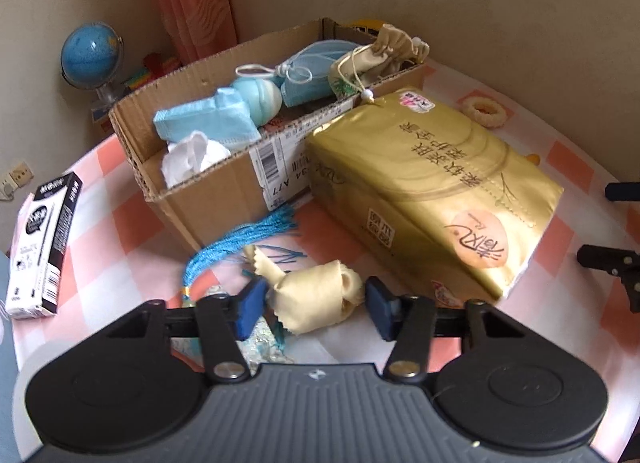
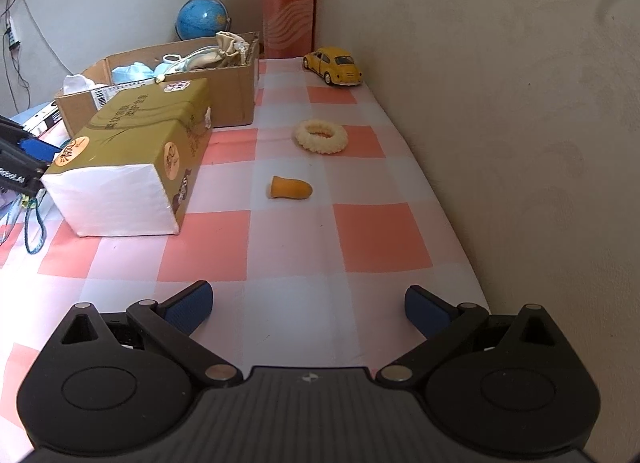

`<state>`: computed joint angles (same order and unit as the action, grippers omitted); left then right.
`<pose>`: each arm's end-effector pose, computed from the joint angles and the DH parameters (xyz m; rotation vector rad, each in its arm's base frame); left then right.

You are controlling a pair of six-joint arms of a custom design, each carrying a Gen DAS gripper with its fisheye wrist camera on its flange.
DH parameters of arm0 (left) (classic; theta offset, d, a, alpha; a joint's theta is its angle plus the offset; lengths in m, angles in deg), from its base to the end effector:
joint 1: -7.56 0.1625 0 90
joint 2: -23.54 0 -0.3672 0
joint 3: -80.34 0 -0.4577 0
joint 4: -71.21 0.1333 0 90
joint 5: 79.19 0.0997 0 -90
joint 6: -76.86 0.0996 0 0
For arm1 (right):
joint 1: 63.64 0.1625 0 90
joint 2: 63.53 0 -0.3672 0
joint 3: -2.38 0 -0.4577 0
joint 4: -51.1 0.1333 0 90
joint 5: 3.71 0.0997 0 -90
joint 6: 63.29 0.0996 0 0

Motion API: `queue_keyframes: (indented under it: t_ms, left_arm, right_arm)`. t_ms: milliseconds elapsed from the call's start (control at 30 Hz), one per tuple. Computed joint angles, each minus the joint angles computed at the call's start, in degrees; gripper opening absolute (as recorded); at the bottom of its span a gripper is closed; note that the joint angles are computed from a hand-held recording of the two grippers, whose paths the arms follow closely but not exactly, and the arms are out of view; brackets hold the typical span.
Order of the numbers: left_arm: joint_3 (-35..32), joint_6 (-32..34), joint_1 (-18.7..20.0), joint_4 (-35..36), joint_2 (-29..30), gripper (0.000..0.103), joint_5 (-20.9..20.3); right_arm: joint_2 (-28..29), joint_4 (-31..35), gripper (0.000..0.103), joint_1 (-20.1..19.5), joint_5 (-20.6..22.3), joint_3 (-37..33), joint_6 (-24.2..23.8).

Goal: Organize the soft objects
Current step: 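Move the left gripper to the beige cloth and close on it while the right returns to the table, then lift the beige cloth with the left gripper while the right gripper grasps the orange rubber piece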

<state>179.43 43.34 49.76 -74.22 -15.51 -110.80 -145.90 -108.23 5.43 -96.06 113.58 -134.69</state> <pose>-0.3046 -0.5706 -0.0628 0.3246 2.1909 -0.7385 -0.0901 -0.5974 0.2948 1.0642 -2.3030 0.6107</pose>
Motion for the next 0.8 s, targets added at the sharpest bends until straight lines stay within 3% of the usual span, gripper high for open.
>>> queue_keyframes:
  t_ms: [500, 800]
  left_arm:
    - [0.71, 0.78, 0.10, -2.51, -0.09, 0.046, -0.87]
    - [0.83, 0.92, 0.19, -3.07, -0.15, 0.046, -1.27]
  right_arm:
    - [1.92, 2.21, 0.102, 1.78, -1.08, -1.81, -1.53]
    - [6.16, 0.87, 0.085, 3.67, -1.66, -5.27, 0.35]
